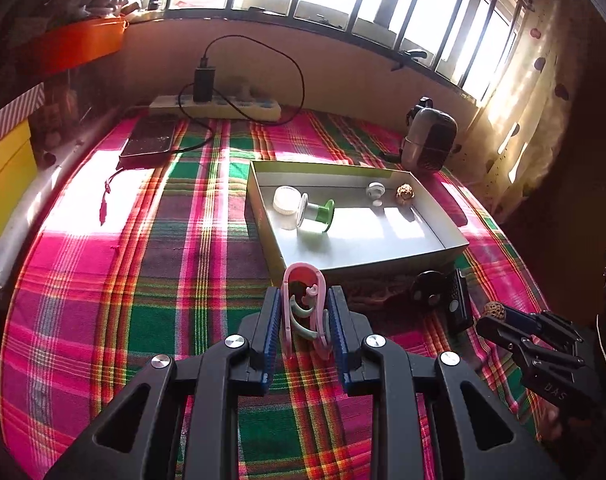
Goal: Organize objects
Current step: 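Carry the walnut in the right gripper and the pink clip in the left gripper into the box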
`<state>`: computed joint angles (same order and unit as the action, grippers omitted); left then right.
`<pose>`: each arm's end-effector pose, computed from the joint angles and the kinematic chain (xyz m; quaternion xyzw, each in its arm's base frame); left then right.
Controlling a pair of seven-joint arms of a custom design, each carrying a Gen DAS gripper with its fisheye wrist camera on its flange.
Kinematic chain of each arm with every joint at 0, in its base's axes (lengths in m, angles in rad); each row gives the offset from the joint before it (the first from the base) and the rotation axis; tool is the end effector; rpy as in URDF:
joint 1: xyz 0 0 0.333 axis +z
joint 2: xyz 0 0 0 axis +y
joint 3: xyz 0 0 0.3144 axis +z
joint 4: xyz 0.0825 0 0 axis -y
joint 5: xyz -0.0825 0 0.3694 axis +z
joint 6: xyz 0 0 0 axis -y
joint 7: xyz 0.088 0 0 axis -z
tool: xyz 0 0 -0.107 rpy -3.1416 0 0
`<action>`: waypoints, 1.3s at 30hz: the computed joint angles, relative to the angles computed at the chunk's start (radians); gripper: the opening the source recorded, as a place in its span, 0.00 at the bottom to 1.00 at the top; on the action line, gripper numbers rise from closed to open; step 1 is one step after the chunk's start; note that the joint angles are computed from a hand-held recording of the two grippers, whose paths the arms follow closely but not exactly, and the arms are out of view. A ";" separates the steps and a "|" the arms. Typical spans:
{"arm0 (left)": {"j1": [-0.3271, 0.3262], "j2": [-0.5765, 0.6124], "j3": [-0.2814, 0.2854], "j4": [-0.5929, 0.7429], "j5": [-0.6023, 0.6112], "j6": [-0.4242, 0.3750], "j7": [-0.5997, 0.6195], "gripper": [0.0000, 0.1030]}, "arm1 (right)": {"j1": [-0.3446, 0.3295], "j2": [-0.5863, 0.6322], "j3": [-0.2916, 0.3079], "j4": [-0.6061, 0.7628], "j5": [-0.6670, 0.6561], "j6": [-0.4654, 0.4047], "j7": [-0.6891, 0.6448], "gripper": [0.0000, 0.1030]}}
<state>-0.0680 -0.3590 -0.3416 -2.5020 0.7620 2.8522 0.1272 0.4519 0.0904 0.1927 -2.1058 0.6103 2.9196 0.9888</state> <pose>0.3988 -0.2223 0.4752 -0.7495 0.5264 -0.3287 0.2305 0.4933 0.3229 0.4586 -0.8336 0.4025 -0.1038 0.3637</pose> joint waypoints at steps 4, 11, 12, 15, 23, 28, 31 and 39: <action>-0.001 0.004 0.001 0.011 0.002 -0.004 0.006 0.21 | -0.004 0.005 0.000 0.014 0.012 -0.002 -0.010 0.31; 0.000 0.023 0.002 0.031 0.011 -0.005 0.004 0.21 | -0.015 0.026 0.001 0.057 0.026 -0.015 -0.040 0.31; 0.000 0.026 0.002 0.035 0.014 -0.006 0.002 0.21 | -0.017 0.031 0.001 0.067 0.025 -0.020 -0.042 0.31; -0.001 0.039 0.006 0.046 0.019 -0.005 -0.001 0.21 | -0.024 0.049 0.001 0.097 0.027 -0.035 -0.053 0.31; -0.008 0.077 0.019 0.079 0.031 -0.005 0.005 0.21 | -0.034 0.108 0.007 0.185 0.015 -0.078 -0.064 0.31; -0.014 0.115 0.032 0.110 0.041 0.000 0.015 0.21 | -0.039 0.173 0.014 0.285 -0.015 -0.112 -0.067 0.31; -0.015 0.137 0.040 0.128 0.052 0.002 0.015 0.21 | -0.037 0.226 0.010 0.364 -0.045 -0.153 -0.045 0.31; -0.027 0.187 0.067 0.175 0.067 0.005 0.033 0.21 | -0.018 0.370 0.005 0.580 -0.130 -0.247 0.009 0.31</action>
